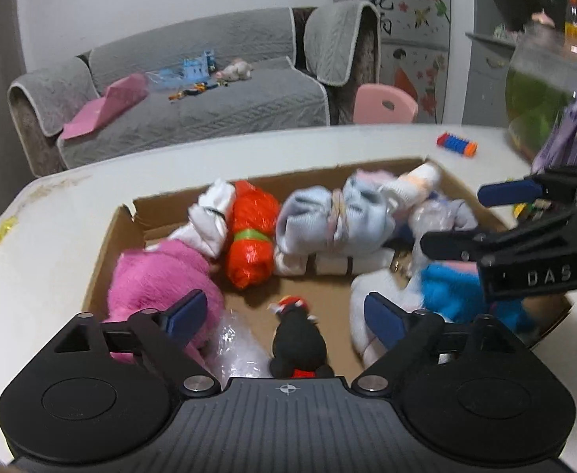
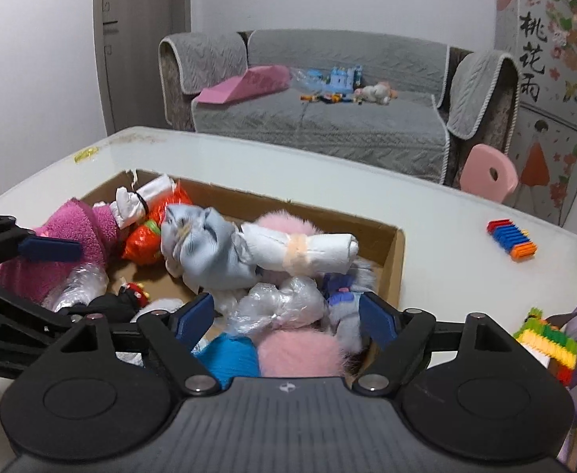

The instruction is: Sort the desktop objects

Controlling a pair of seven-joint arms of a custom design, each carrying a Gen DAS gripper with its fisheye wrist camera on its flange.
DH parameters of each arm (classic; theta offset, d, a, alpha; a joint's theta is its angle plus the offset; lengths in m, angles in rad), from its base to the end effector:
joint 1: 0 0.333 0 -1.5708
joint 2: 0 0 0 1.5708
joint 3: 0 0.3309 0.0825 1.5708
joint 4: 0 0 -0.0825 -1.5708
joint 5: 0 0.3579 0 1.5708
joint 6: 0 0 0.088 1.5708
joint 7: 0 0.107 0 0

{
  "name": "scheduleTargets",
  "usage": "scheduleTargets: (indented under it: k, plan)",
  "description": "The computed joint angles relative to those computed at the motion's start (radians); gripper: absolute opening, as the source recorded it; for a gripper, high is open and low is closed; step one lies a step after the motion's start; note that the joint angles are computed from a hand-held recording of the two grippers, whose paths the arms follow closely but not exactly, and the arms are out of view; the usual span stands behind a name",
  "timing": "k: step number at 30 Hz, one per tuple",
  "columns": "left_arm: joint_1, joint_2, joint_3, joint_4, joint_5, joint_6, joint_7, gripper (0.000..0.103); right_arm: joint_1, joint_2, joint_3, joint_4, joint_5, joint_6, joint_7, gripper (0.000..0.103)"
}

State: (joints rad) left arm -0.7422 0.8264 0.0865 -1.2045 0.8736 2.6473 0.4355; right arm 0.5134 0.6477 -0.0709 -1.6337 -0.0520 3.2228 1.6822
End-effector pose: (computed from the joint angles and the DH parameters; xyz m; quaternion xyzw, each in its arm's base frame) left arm 0.5951 -0.5139 0.3666 -0.5625 0.7090 -0.3052 0.2963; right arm 0.6508 0.3279 0.3849 -0.7477 0.4844 -0.2432 0.3836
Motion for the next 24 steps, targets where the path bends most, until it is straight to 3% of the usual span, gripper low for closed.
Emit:
scheduleTargets:
  k: [5,10,24]
  plan:
    - [-0.04,-0.051,0.034,-0.049,0.08,-0.009,-0.085,0.103,0.047,-0.019,-0.056,-0.018,0.007,0.025,0.015,0.095]
    - [-0.034,-0.103,0.012,-0.105,0.143,0.009,-0.14,0.103,0.12,-0.044,-0.135,-0.053,0.017,0.039,0.029,0.102]
    - [0.02,-0.184,-0.051,-0.201,0.164,0.027,-0.216,0.103,0.251,-0.078,-0.275,-0.095,0.023,0.037,0.065,0.102]
